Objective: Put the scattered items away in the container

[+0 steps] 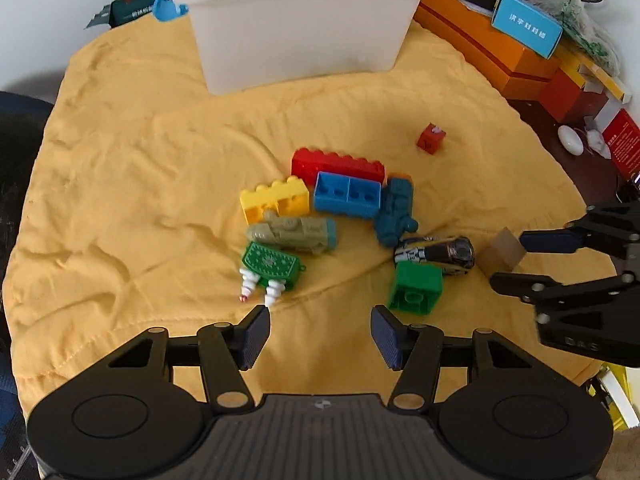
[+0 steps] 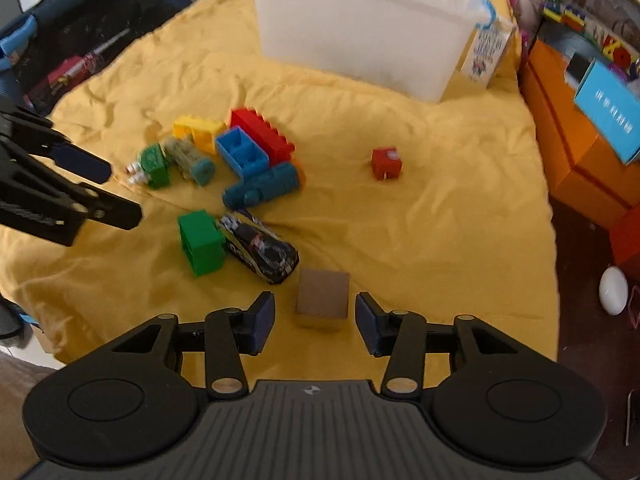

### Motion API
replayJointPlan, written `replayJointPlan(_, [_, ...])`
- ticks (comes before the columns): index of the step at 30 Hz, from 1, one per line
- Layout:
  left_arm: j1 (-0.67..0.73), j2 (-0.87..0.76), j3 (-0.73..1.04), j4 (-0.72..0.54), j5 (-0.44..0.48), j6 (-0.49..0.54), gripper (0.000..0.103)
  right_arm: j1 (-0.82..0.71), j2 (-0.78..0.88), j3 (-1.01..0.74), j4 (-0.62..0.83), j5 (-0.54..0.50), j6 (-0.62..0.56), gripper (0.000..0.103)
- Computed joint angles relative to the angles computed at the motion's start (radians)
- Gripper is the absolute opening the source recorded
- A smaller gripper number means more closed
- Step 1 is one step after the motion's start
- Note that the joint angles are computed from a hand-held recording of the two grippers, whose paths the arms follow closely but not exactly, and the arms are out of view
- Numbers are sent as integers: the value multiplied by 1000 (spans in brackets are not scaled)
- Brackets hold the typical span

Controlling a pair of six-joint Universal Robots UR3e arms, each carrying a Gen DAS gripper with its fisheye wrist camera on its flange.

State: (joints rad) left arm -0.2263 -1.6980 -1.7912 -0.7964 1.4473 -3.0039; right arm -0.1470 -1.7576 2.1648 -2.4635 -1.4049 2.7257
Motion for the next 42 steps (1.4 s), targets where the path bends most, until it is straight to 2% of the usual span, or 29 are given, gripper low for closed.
replayJointPlan(1, [-1, -1, 0, 5, 6, 1, 60, 1, 13, 5, -14, -7, 4, 33])
replayJointPlan(4, [1, 2, -1, 8, 21, -14, 60, -16, 4, 9, -12, -5, 8, 32])
replayJointPlan(8, [6, -1, 2, 4, 26, -41, 60, -29, 4, 27, -95, -54, -12, 32])
replayJointPlan(14, [-13, -22, 47, -18, 17, -75, 60, -71, 13, -1, -78, -31, -69, 39])
replayJointPlan(16, [-27, -34, 71, -24, 19, -88, 60, -87, -27, 7, -93, 14, -115, 39])
replayJointPlan(17, [-31, -40, 84, -25, 14, -89, 60, -111, -54, 9, -77, 74, -159, 39])
replayJointPlan(20, [-38, -79, 141, -29, -31, -98, 60, -137, -53, -45, 59, 199, -315, 36])
replayJointPlan(22, [-38, -127, 175, 0, -74, -105, 60, -109, -3, -74, 101, 192, -380, 34])
replayJointPlan(26, [-69, -200, 254, -68, -77, -97, 59, -94, 41, -96, 141, 210, -427, 33])
replayJointPlan(32, [-24, -83, 53, -77, -118, -43, 63, -106, 36, -93, 171, 262, -466, 34])
replayJointPlan(39, [-26, 11, -37, -31, 53, -74, 61, -89, 25, -92, 176, 255, -463, 34])
replayJointPlan(42, [-5, 41, -39, -14, 19, -21, 61, -75, 34, -92, 161, 254, -466, 34])
